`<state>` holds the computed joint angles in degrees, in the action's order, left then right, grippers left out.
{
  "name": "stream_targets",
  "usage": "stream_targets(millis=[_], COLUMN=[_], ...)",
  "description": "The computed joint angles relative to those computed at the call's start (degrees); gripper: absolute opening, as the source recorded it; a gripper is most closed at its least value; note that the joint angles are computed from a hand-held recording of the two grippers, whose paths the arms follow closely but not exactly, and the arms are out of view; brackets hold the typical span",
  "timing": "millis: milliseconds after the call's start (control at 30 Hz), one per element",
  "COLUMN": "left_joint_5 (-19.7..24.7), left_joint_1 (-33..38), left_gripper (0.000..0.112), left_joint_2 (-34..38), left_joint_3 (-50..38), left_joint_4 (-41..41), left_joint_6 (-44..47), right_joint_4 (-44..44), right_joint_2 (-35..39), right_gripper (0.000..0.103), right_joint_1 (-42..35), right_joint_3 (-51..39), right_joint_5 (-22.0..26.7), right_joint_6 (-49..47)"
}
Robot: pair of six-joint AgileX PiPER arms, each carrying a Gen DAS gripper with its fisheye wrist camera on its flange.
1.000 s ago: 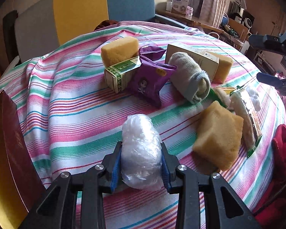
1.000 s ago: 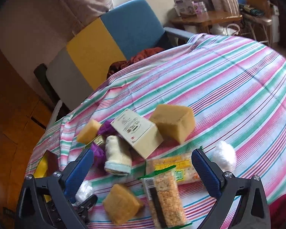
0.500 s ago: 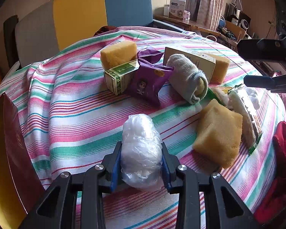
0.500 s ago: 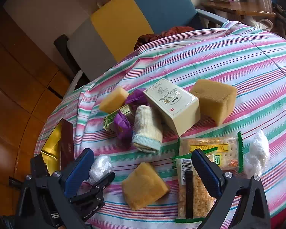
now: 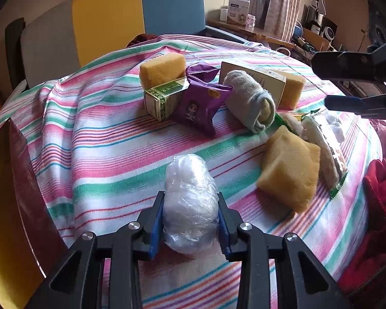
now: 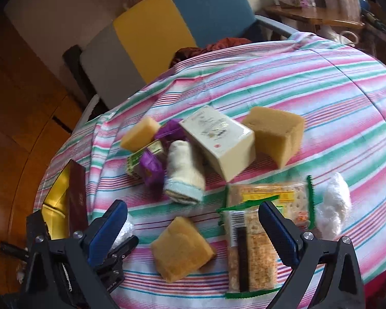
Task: Organize objects
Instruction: 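Lift the cotton ball with the left gripper while the right gripper grasps a yellow sponge, then carry the cotton ball to the gold tray and release it with the left gripper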
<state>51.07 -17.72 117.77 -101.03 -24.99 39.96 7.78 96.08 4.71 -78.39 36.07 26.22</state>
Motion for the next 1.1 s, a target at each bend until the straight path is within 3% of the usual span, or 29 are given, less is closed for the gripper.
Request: stream_targets(millis=[100,300,467,500,533,567,667,1100], left_joint_5=[2.0,2.5,5.1,6.0,6.2,6.9,8.5,12.7], left_joint_1=[1.3,4.6,8.3,9.0,9.3,10.0,11.4,22.0], left_gripper=[0.035,0.035,0.035,0.035,0.035,0.035,0.035,0.035], left_joint_2=[-1.4,-8.2,-12.6,-13.1,-13.4,-13.9,-14.4,-13.0], left_joint_3=[1.2,8.5,12.3,12.6,12.9,13.1,12.3,4.8], left_joint_4=[-1.8,-7.7,-11.5,-12.1,-12.6,-13.3,-14.6,-17.3], left_joint_6=[1.5,9.7,14.5,15.2,15.5,16.0,16.1,11.3], right_joint_4=[3.7,5.4,-1.9,-3.6,-6.0,-8.9,-13.2,-11.0], right_joint_2=[1.1,8.6,13.6,14.5,15.4,16.2,16.4,14.6], right_gripper=[0.102,0.103,0.103,0.101,0.082,0.071,0.07,0.079], right_joint_1=[1.4,3.3,7.0,7.7,8.6,9.6,11.2,10.2], right_joint_3=[-1.6,-8.9,-13.9,-14.8,-15.6,-16.5,-16.7,-14.4], right_joint_5=[0.5,9.7,16.5,17.7,19.0,20.3,20.8,19.6], right_joint_6=[-6.9,-12.5,-10.8,-10.2,-9.2,-7.8,-5.8,-6.2])
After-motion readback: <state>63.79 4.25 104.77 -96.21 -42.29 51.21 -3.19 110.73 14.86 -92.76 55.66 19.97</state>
